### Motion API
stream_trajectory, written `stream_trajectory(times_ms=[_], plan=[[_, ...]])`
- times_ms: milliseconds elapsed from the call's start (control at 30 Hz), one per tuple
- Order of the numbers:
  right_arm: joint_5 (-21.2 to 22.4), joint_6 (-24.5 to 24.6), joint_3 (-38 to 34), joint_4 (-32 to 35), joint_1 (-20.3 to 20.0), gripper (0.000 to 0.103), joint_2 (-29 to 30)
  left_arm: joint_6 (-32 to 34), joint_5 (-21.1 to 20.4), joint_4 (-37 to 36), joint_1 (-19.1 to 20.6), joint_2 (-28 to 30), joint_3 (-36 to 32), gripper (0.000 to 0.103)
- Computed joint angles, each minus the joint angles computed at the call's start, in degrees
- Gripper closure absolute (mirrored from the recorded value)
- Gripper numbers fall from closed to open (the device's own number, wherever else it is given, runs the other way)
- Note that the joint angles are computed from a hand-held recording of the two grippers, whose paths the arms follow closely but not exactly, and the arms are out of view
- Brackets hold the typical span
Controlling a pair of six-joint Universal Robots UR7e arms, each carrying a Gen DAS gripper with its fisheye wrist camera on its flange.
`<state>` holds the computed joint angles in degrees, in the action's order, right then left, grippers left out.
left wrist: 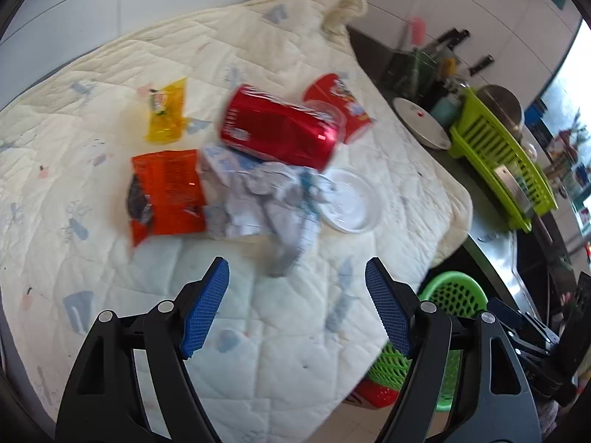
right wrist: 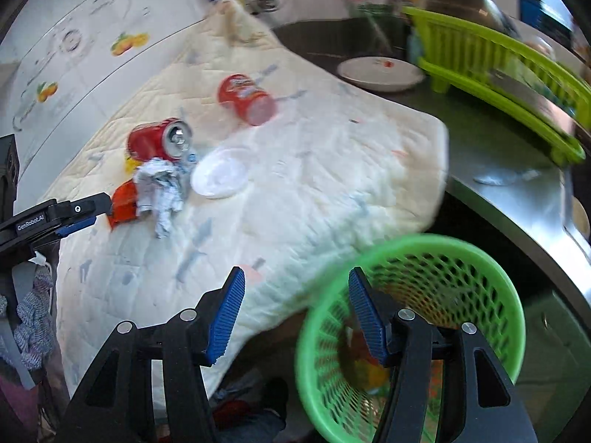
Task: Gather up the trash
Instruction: 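Move both open tools back over the remaining trash on the mat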
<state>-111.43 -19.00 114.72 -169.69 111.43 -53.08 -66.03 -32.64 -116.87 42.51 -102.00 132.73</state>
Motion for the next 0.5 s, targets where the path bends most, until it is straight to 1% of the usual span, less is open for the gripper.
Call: stream_trajectory(times_ms=[133, 167, 200, 367, 500], plan=[[0.86, -0.83, -3.46, 1.74, 1.81, 0.046, 2.96, -2.85, 1.4, 4.18, 1.09, -3.42, 0.0, 0.028], [1.14, -1.16, -4.6, 2.3, 2.31, 0.044, 3.91, -3.51, 1.6, 4.81, 1.19, -3.83, 0.06, 0.028], [1.48, -1.46, -5.74, 2.98, 2.73, 0.042, 4.8, -3.77, 1.78, 5.23, 1.5, -4.29, 0.05, 0.028], [2.89, -3.83, -11.87, 6.61, 4.76, 0.042, 9.11, -4.15, 2.66, 7.46, 2.94, -6.62, -0.2, 0.028], [4.24, -5.82, -16.61, 10.05, 6.2, 0.04, 11.94, -4.28, 3.13, 8.61, 4.27, -8.24, -0.42, 0.028]])
